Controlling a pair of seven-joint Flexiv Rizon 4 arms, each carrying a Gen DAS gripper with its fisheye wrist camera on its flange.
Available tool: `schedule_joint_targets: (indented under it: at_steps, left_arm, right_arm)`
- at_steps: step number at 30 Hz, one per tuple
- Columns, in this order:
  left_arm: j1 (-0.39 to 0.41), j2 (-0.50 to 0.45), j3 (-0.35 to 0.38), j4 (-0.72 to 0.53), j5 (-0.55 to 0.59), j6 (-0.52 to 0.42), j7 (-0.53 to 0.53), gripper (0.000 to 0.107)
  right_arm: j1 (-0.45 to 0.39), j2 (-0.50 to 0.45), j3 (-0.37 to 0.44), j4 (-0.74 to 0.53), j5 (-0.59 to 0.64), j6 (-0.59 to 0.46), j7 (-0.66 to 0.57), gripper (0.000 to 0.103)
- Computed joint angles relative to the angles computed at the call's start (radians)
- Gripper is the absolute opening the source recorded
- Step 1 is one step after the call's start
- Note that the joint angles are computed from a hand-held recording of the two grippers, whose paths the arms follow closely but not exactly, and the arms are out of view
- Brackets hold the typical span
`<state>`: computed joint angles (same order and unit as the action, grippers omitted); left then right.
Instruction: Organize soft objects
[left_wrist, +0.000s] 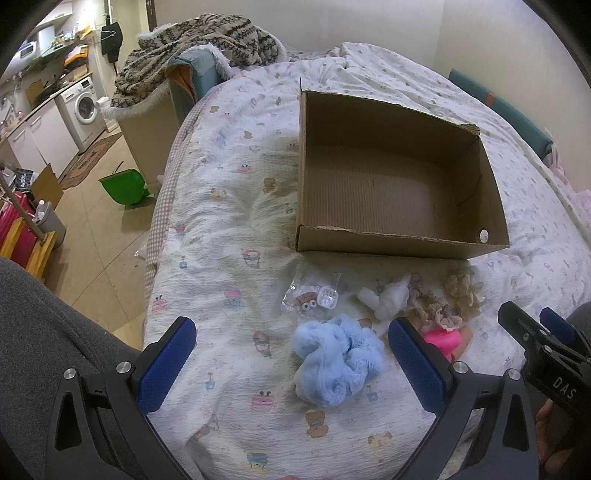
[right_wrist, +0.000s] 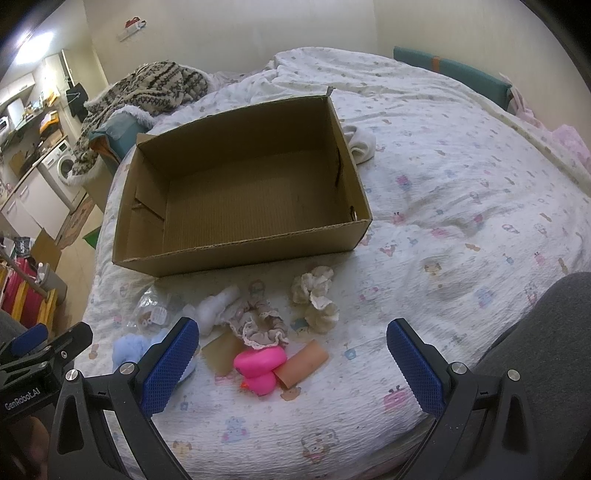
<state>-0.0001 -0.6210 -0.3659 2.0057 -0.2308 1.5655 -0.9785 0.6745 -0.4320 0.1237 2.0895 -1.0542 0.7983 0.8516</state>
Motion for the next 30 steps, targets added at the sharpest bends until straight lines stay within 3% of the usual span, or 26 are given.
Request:
schedule_joint_targets:
  at_steps: [20, 23, 26, 30]
  left_arm:
    - [-0.009, -0.003, 0.01, -0.004, 0.003, -0.008, -0.007, 0.103]
    - [-0.024, -0.004, 0.035, -0.028, -0.012, -0.055, -0.018, 0.103]
    - [-0.039, -0.013, 0.066, -0.082, -0.054, -0.166, -0.038, 0.103]
    - [-0.125, -0.034, 0.183, -0.186, -0.056, -0.357, -0.106, 0.102]
  right_arm:
    - [-0.001, -0.002, 0.0, -0.001, 0.003, 0.006, 0.0, 0.103]
    - [-0.001, -0.002, -0.002, -0.001, 0.002, 0.01, 0.007, 0.103]
    - [-0.004, 0.003, -0.005, 0.007, -0.009, 0.023, 0.029, 0.103]
    - [-0.014, 0.017, -0.009, 0.029, -0.035, 0.048, 0.073, 0.103]
